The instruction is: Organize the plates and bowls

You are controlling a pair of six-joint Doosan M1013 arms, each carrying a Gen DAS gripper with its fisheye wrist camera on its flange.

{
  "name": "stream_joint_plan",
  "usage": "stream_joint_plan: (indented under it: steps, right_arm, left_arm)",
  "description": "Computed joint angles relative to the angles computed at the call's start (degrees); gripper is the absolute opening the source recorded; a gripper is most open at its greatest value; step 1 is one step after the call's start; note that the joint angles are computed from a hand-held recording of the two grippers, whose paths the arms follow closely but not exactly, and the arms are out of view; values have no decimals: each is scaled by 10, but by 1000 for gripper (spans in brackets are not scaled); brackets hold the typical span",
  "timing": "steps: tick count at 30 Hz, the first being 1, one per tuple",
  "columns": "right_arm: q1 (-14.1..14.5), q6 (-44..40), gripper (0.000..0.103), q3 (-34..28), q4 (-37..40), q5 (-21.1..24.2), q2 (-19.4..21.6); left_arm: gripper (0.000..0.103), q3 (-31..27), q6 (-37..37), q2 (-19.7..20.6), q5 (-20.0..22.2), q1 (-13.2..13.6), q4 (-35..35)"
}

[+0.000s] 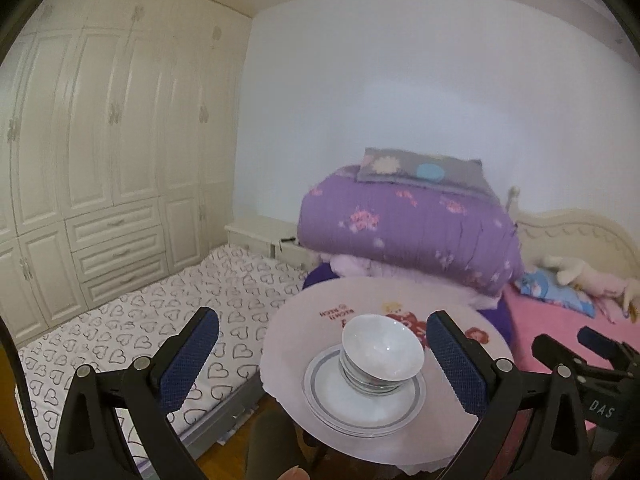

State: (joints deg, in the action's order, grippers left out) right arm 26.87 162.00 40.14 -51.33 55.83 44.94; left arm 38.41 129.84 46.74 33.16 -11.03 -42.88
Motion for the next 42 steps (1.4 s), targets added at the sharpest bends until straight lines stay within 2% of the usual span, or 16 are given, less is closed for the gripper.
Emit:
stream_joint_plan:
  steps: [7,15,23,27,32,42]
  right_arm:
    - [19,36,103,17,-61,25,-9]
    - [23,35,103,25,-68,34,-11]
    - [24,46,103,33,-76,43,-14]
    - [24,43,103,30,-68,44,-13]
    - [26,44,103,31,-75,43,-13]
    - [26,44,103,34,-75,42,-14]
  left_arm:
    - [102,126,173,-61,-37,15,-170]
    - [102,182,266,-83,-45,18,-226]
    - [102,170,250,-80,-60,9,-201]
    - [102,151,217,-73,-38,8,-177]
    - [102,130,176,-67,-30,8,-139]
    - [102,134,193,-70,-30,8,-150]
